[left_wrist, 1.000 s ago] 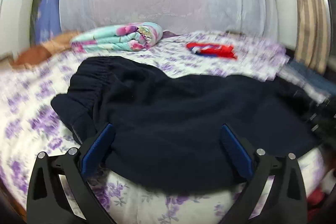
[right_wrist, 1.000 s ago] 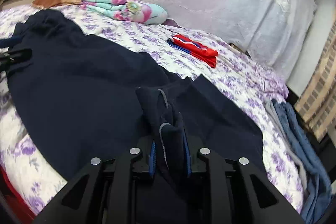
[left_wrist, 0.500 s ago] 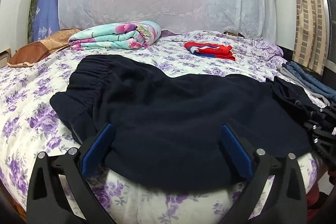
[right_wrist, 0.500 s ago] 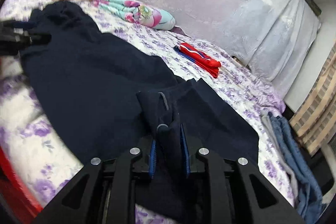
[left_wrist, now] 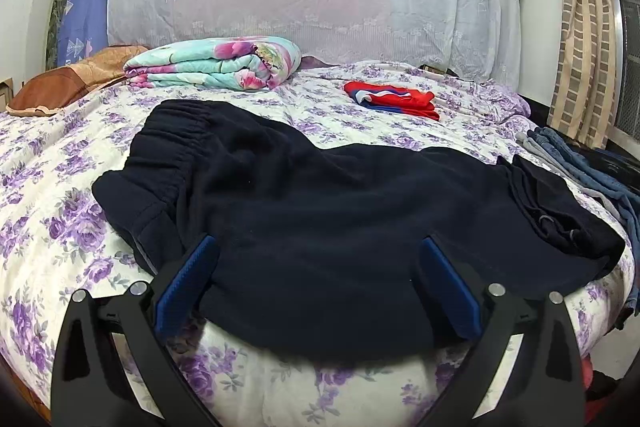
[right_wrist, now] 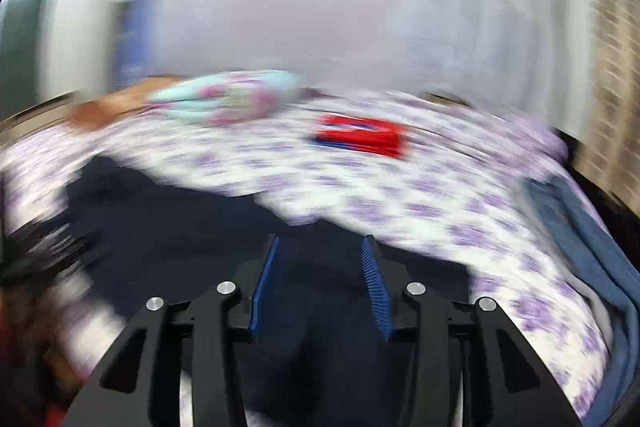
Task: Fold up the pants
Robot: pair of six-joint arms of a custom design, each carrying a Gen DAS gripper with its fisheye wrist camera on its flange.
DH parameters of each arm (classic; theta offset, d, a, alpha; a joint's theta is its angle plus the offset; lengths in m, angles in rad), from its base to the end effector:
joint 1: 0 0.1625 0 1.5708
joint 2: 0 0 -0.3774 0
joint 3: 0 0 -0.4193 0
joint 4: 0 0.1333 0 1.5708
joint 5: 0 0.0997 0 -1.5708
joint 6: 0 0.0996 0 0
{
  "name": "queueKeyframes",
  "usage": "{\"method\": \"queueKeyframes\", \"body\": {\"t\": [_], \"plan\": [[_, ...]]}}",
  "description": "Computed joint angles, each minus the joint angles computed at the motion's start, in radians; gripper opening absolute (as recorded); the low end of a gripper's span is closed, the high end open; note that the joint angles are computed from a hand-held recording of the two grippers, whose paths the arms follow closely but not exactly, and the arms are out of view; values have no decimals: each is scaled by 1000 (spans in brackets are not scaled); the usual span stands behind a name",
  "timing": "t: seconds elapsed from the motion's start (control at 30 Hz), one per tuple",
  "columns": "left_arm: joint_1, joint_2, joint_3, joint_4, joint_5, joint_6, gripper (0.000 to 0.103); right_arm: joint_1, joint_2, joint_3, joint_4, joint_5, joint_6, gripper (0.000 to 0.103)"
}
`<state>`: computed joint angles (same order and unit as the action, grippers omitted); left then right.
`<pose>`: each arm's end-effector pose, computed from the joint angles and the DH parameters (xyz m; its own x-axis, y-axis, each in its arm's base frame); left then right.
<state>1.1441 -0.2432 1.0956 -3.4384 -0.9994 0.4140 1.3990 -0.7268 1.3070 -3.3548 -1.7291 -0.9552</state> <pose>-0.1467 -0.7748 -0.0218 -0.7873 0.1289 -0.6029 0.5844 0.4678 -0.6631 -0.0141 -0.7692 0.2412 -0.5974 -0.1074 0.7947 -0.7384 0.4603 -0.4928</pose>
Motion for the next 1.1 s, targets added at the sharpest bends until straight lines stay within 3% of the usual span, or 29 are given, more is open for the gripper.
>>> {"method": "queueKeyframes", "body": {"t": [0.07, 0.13, 0.2, 0.23, 0.3, 0.4, 0.47, 0.53, 0.6, 0.7, 0.73, 0.83, 0.97, 1.1], "plan": [[3, -24, 22, 28, -18, -33, 98, 19, 135, -188, 21, -171, -41, 44], [10, -67, 62, 70, -55, -84, 98, 17, 235, -290, 55, -285, -141, 40], [24, -126, 109, 136, -114, -168, 98, 15, 257, -267, -33, -265, -256, 37], [32, -152, 126, 173, -146, -218, 98, 15, 238, -239, -32, -255, -261, 37], [50, -192, 144, 233, -212, -307, 98, -1, 148, -147, 46, -152, -184, 53], [92, -242, 164, 296, -358, -476, 98, -23, 80, -59, -28, -33, -112, 68], [110, -258, 174, 301, -414, -559, 98, -30, 74, -60, -11, -28, -114, 74], [118, -266, 178, 303, -436, -604, 98, -34, 97, -103, 87, -100, -145, 74], [110, -267, 180, 301, -397, -622, 98, -46, 88, -119, 172, -84, -68, 75], [74, -256, 168, 311, -191, -630, 98, -67, 68, -134, 278, -19, 6, 75], [72, -249, 159, 319, -166, -627, 98, -76, 52, -118, 282, 15, 32, 75], [81, -226, 102, 381, -174, -651, 98, -116, 0, -69, 276, 159, 117, 80], [82, -172, -6, 454, -139, -659, 99, -146, -33, -88, 430, 223, 244, 82], [79, -130, -65, 457, -103, -615, 99, -156, -39, -83, 433, 262, 259, 82]]}}
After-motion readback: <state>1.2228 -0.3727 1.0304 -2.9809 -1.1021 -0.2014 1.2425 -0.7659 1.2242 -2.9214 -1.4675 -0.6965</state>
